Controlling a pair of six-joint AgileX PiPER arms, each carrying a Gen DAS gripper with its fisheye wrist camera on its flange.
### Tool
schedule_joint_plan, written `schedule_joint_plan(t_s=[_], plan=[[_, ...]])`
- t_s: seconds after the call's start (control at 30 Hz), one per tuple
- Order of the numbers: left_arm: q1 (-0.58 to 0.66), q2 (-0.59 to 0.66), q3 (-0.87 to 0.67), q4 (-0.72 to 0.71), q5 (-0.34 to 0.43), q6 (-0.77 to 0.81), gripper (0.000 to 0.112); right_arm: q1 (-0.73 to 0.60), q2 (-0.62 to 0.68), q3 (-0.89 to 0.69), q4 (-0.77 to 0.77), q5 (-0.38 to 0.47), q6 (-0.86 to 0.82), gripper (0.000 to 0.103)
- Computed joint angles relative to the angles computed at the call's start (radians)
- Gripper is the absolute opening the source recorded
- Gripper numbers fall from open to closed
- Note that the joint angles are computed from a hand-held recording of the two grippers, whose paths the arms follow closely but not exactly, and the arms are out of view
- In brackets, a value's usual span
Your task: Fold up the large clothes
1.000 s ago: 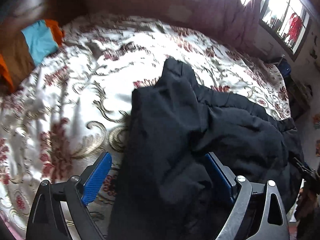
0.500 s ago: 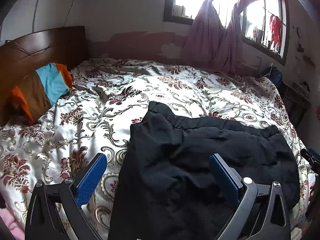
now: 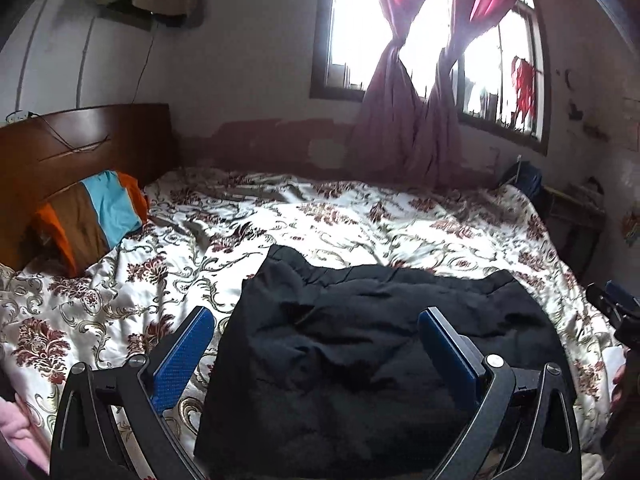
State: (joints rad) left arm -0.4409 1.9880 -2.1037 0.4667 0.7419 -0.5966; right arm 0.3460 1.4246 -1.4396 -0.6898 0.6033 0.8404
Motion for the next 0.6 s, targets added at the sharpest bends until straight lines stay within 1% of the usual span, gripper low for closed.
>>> schedule_joint_plan(t_s=[0.1,0.2,0.33,0.43,0.6], plan=[[-0.026,-0.057,0.087,0.074,-0.045,-0.073,0.103,0.05,-0.037,0.03,-0.067,0.015,0.071,0.1],[-0.051,-0.111,0.163,0.13,-0.074,-0.115,0.103,0.109,-0.069,0.055,-0.153,0.04,0.148,0.1],[-0.099,-0.172,0.246,0.239,-0.083,-0.19,0.103,0.191,-0.103,0.082,-0.255,0.088,0.226,0.1],[-0.122,-0.218,0.303,0.291,-0.1,-0.234,0.103,0.25,-0.124,0.101,-0.322,0.129,0.278,0.1],[-0.16,-0.278,0.37,0.37,-0.092,-0.298,0.103,0.345,-0.168,0.134,-0.391,0.209,0.343,0.1]])
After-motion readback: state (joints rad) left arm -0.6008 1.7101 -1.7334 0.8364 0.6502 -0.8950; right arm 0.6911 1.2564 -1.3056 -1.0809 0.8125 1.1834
